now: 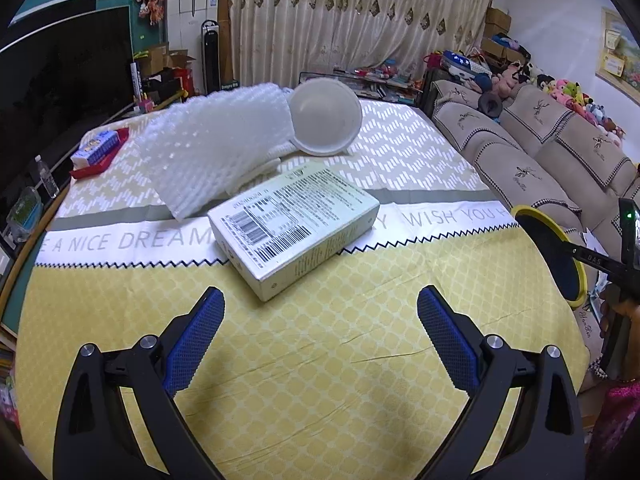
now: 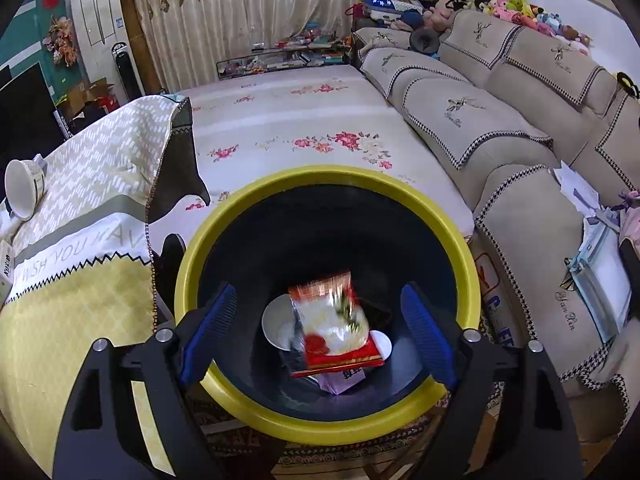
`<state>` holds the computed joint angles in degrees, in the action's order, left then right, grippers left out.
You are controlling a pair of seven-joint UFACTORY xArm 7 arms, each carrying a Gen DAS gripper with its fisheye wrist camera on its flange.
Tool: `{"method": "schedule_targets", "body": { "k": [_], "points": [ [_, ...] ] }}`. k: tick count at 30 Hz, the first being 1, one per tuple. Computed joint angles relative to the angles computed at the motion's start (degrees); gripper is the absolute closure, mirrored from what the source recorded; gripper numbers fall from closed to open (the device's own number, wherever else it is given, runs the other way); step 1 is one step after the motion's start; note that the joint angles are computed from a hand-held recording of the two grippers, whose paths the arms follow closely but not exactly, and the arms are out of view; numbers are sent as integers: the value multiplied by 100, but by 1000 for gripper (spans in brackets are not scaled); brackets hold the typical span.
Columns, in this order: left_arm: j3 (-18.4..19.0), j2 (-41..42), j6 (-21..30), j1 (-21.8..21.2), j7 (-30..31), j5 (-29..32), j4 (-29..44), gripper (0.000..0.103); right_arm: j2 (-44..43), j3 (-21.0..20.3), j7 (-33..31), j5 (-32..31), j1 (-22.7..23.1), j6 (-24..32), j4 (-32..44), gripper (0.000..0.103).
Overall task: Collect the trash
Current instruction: 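Carry the snack bag over the bin and open the right gripper, then move the left gripper to the white-green juice box and grasp it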
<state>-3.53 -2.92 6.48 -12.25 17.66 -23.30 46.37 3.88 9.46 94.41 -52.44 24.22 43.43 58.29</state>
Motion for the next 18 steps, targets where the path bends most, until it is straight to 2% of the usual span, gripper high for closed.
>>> {"method": "schedule_targets", "body": {
  "k": [7,10,12,15,18],
  "points": [
    [-111,476,90,155,-691,720,310,7,-137,39,94,-158,19,73,-31,23],
    [-245,696,113,219,-591,609,474,7,-175,67,122,-205,-3,76,-43,22],
    [-242,819,112,188,-808,895,580,7,-187,79,116,-210,-20,80,-51,22],
    [-450,989,152,288,-564,672,798,7,-209,87,123,-234,-42,50,-70,22],
    [-536,1132,191,253,-579,787,996,7,-206,98,101,-241,-52,35,-66,22]
  ]
}}
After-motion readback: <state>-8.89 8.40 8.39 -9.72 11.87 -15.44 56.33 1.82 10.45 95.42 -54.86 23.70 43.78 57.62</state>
